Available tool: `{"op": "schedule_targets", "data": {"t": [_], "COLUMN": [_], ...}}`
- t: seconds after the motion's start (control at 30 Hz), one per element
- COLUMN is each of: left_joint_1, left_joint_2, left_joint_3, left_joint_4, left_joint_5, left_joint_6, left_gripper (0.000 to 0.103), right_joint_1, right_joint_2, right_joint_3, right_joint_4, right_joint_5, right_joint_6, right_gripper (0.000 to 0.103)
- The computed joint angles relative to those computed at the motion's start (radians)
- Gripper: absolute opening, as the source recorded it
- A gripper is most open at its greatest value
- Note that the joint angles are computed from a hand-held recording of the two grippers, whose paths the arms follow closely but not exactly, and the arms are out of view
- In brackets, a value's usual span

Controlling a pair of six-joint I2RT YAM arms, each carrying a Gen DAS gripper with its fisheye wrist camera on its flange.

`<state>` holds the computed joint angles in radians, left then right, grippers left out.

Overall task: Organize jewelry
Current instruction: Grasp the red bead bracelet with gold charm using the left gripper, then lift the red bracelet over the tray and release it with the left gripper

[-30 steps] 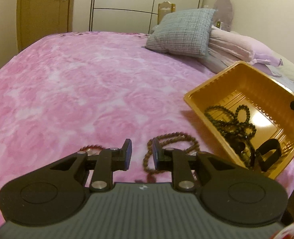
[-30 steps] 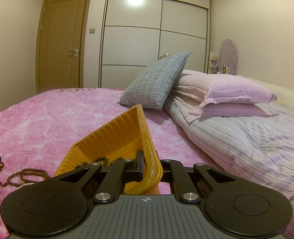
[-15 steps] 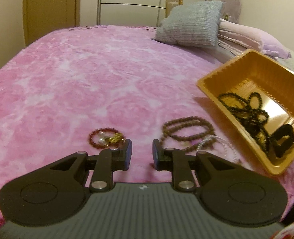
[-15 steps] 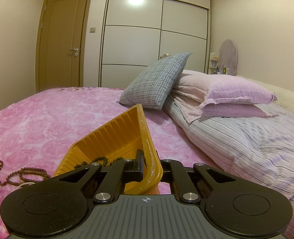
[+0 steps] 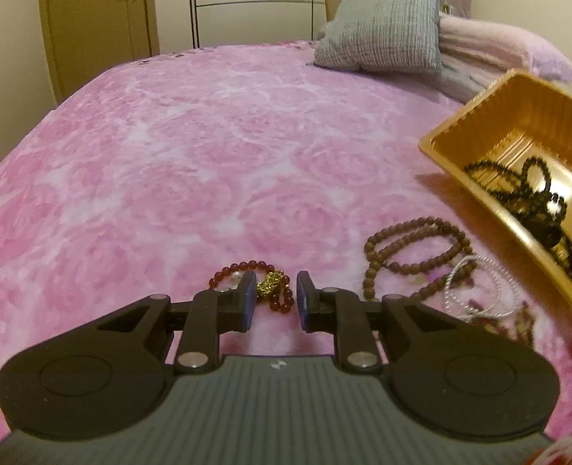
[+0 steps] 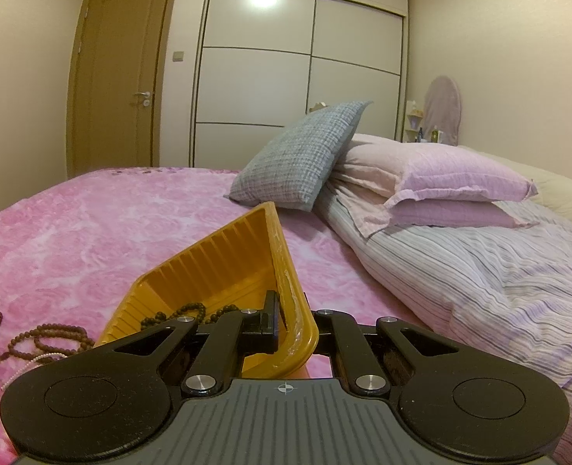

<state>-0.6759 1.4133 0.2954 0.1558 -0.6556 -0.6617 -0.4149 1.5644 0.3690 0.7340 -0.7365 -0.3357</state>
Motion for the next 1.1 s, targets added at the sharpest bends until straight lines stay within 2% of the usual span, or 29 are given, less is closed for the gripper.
{"op": "schedule_targets", "data": {"t": [0.2,0.33,0.47,0.7,0.9,1.1], "left_joint_1": [0.012,0.006,-0.023,-0.047,0.040,0.094], "left_joint_2": [0.036,0.011,-0.036,-0.242,-0.472,-0.556], "left_joint_3": [0.012,0.008,0.008,0.004,0.020,0.076], "left_joint_4": [0.010,-0.007,-0.057,-0.207,-0.313,-0.360], "left_joint_5": [0.013,0.016,-0.002,-0.031,0.024,0.058], "left_joint_6": [0.040,0.042,0.036,0.037,0.122,0.198], "left_gripper": [0.019,0.010,0.009,0.009,0.009,0.009], "right_joint_1": [-0.001,-0.002,-0.003,0.003,0.003,0.009], "right_joint_2": [0.010,0.011,0.011,0.012,0.006,-0.003], "right_joint_3": [0.004,0.005,0.006,0.005,0.001,-0.005], "right_joint_4": [0.006,0.007,0.005,0.009,0.010,0.011], "right_joint_5": [-0.002,-0.003,-0.003,0.000,-0.002,0.002], "right_joint_6": [-0.002,-0.004,-0.006,-0.003,-0.001,0.003], "right_gripper": [0.007,0.007,0.007,0.007,0.007,0.007]}}
